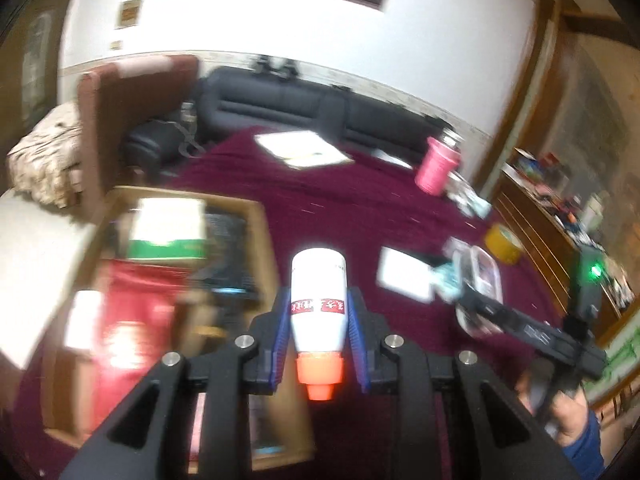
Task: Organize objects
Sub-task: 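Grasp the white spray bottle with the left gripper while the right grasps the clear cartoon pencil case, then carry the spray bottle and pencil case into the cardboard box and release them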
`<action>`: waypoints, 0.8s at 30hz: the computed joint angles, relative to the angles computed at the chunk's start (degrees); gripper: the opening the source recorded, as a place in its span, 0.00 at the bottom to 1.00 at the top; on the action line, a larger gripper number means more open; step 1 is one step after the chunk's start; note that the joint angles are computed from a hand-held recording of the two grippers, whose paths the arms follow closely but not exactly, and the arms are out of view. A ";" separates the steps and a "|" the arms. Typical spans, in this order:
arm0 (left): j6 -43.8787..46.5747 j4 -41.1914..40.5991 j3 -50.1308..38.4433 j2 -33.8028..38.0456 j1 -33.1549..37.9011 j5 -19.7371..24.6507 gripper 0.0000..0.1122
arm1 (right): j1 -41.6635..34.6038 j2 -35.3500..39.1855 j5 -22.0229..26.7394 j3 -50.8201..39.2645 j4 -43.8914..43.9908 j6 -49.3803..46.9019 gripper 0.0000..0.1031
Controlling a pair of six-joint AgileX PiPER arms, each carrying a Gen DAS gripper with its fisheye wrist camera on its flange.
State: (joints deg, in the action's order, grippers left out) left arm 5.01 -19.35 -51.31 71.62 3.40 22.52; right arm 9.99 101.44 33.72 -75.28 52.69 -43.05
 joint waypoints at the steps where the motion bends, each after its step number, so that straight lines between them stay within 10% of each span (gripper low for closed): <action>1: 3.39 -2.52 0.03 -0.27 2.85 0.92 0.23 | 1.25 -0.33 1.34 -0.17 -0.08 0.35 0.77; 9: 25.91 -17.67 -11.30 10.48 27.71 16.77 0.23 | 16.59 2.22 5.66 -8.05 -9.39 11.32 0.77; 24: 18.04 -10.21 -28.76 30.51 25.92 19.91 0.23 | 29.01 15.07 8.67 -24.00 -30.29 30.61 0.77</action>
